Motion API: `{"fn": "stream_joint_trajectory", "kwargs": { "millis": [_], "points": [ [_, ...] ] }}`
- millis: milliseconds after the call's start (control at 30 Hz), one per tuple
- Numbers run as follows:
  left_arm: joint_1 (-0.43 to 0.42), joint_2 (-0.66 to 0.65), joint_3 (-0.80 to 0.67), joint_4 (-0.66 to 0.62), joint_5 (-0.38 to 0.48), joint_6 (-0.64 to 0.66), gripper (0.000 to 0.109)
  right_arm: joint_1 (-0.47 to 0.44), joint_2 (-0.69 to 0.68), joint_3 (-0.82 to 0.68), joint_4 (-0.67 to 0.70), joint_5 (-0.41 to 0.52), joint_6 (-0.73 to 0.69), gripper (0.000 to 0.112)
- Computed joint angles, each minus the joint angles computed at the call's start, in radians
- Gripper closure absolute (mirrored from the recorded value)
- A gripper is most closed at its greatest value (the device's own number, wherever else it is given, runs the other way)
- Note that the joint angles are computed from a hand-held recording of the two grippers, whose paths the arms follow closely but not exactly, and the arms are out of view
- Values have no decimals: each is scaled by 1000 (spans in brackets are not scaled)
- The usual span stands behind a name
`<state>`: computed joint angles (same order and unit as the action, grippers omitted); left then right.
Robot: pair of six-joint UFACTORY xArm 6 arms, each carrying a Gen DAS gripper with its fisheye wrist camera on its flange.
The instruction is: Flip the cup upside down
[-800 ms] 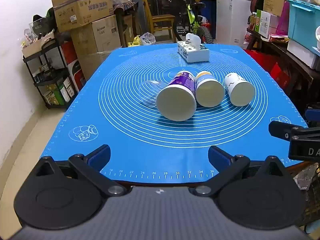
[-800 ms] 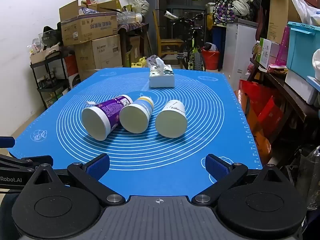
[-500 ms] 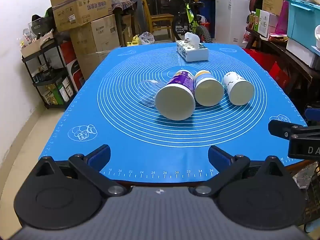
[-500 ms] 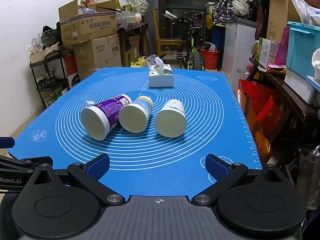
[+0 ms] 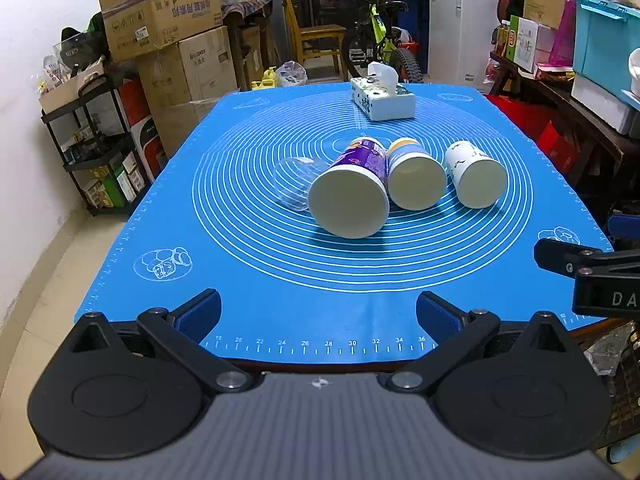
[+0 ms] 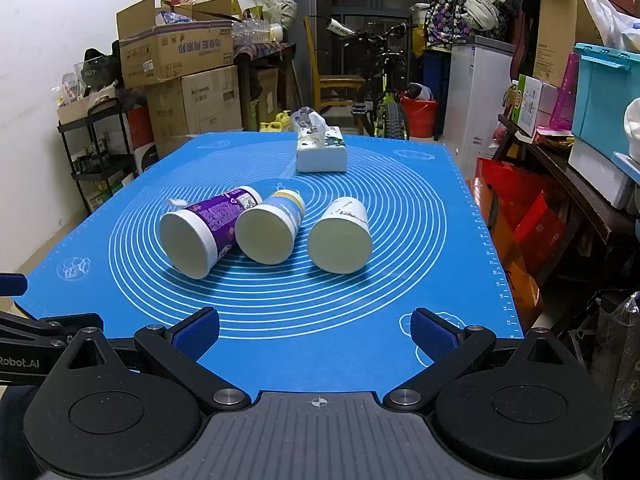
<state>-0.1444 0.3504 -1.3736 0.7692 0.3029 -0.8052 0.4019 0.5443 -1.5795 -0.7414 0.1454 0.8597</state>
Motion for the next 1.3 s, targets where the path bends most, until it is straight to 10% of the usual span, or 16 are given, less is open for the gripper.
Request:
{"fn": "stream_joint_trajectory", "kwargs": {
  "millis": [1300],
  "points": [
    [0,0,2,2,5,2,6,7,8,-18,-2,24,-3,11]
  ]
}}
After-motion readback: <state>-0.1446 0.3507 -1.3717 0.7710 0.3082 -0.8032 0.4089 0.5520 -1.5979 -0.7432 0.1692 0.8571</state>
